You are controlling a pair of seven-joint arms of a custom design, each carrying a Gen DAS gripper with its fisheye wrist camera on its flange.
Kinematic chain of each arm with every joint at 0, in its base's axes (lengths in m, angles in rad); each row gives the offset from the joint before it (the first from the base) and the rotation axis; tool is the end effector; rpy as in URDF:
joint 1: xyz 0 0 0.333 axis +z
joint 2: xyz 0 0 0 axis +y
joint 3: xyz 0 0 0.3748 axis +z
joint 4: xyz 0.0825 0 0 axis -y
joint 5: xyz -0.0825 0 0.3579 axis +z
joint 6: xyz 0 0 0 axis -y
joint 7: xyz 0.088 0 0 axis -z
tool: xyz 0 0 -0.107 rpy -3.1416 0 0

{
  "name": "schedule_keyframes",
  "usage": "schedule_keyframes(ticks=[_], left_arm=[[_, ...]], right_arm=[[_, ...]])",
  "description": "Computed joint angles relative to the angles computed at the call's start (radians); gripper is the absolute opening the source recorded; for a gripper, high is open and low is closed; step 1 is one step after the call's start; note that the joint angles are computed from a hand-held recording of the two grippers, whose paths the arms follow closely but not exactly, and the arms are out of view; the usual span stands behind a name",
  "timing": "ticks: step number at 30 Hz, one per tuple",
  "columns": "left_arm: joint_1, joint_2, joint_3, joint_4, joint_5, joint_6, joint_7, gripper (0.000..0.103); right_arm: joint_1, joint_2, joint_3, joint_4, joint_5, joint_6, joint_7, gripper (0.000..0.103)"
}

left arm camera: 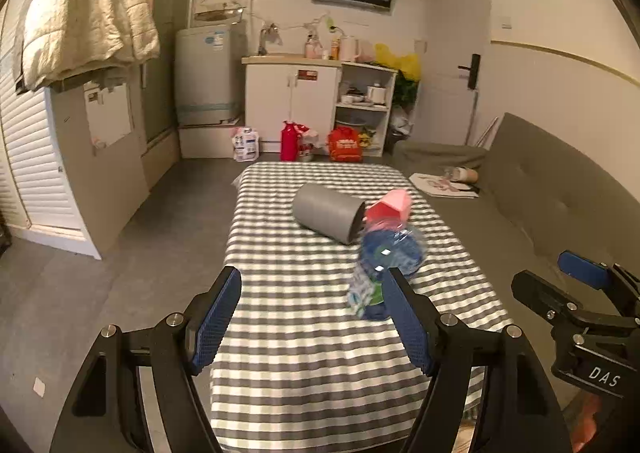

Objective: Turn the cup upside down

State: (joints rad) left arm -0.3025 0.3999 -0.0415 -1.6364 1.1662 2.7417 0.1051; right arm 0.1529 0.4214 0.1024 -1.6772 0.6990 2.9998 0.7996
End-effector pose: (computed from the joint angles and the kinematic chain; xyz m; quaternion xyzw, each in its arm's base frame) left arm 0.6527 -0.2668 0.5142 -0.6786 0.5635 -0.3332 0.3332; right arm 0.7008 0.1204 0.5196 -0.7294 0.5110 -0.2455 0.3829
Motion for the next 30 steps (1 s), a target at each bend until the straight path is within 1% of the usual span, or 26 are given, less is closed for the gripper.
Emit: schedule_keyframes(ticks=[3, 4, 5, 6, 7, 8, 10, 12, 14, 16, 18, 20, 22, 24, 26, 29, 30], left_arm=[[0.009, 0.006, 0.0, -0.018, -0.007, 0.013, -0.001, 0.076], [0.011, 0.009, 0.0, -0.021, -0.01, 0.02, 0.0, 0.08], [0.014, 0.012, 0.003, -0.025, -0.007, 0.035, -0.011, 0.086], [0.012, 0.012, 0.008, -0.03, 0.002, 0.043, -0.022, 0.088], [0.005, 0.012, 0.012, -0.03, 0.011, 0.033, -0.029, 0.091], [-0.001, 0.014, 0.013, -0.028, 0.012, 0.011, -0.024, 0.092], [0.003, 0.019, 0.006, -0.025, -0.004, -0.007, -0.007, 0.093], [0.009, 0.02, 0.003, -0.031, -0.017, 0.0, -0.011, 0.094], [0.01, 0.017, 0.005, -0.043, -0.019, 0.011, -0.025, 0.094], [0.004, 0.01, 0.011, -0.057, -0.004, 0.006, -0.048, 0.095], [-0.003, 0.003, 0.016, -0.067, 0.023, 0.0, -0.077, 0.097], [-0.008, -0.006, 0.019, -0.075, 0.052, -0.016, -0.104, 0.098], [-0.004, -0.011, 0.016, -0.08, 0.077, -0.011, -0.132, 0.098], [0.002, -0.019, 0.014, -0.09, 0.099, -0.001, -0.161, 0.099], [0.001, -0.025, 0.015, -0.099, 0.132, -0.005, -0.198, 0.099], [0.012, -0.024, 0.001, -0.102, 0.133, -0.011, -0.19, 0.099], [0.013, -0.023, -0.003, -0.101, 0.129, -0.017, -0.182, 0.099]], right_arm=[[-0.02, 0.019, 0.028, 0.009, 0.03, -0.006, -0.026, 0.085], [-0.017, 0.025, 0.026, 0.013, 0.032, -0.004, -0.025, 0.086], [-0.013, 0.032, 0.02, 0.019, 0.028, -0.002, -0.022, 0.091], [-0.005, 0.039, 0.012, 0.022, 0.024, 0.009, -0.015, 0.094], [0.003, 0.047, 0.003, 0.031, 0.017, 0.013, -0.004, 0.099], [-0.001, 0.052, 0.007, 0.034, 0.019, 0.019, -0.005, 0.101], [-0.009, 0.064, 0.014, 0.047, 0.023, 0.018, -0.003, 0.102], [0.0, 0.075, -0.001, 0.057, 0.014, 0.021, 0.02, 0.103], [-0.01, 0.081, 0.012, 0.055, 0.02, 0.037, 0.015, 0.103], [-0.038, 0.085, 0.056, 0.043, 0.045, 0.079, -0.026, 0.103], [-0.057, 0.086, 0.084, 0.032, 0.063, 0.101, -0.055, 0.103], [-0.066, 0.087, 0.099, 0.026, 0.076, 0.107, -0.073, 0.103], [-0.083, 0.085, 0.125, 0.017, 0.096, 0.122, -0.101, 0.103], [-0.078, 0.085, 0.122, 0.016, 0.103, 0.131, -0.106, 0.103], [-0.089, 0.084, 0.14, 0.015, 0.117, 0.142, -0.124, 0.103], [-0.107, 0.082, 0.169, 0.007, 0.139, 0.158, -0.151, 0.103], [-0.104, 0.081, 0.167, 0.003, 0.142, 0.16, -0.152, 0.103]])
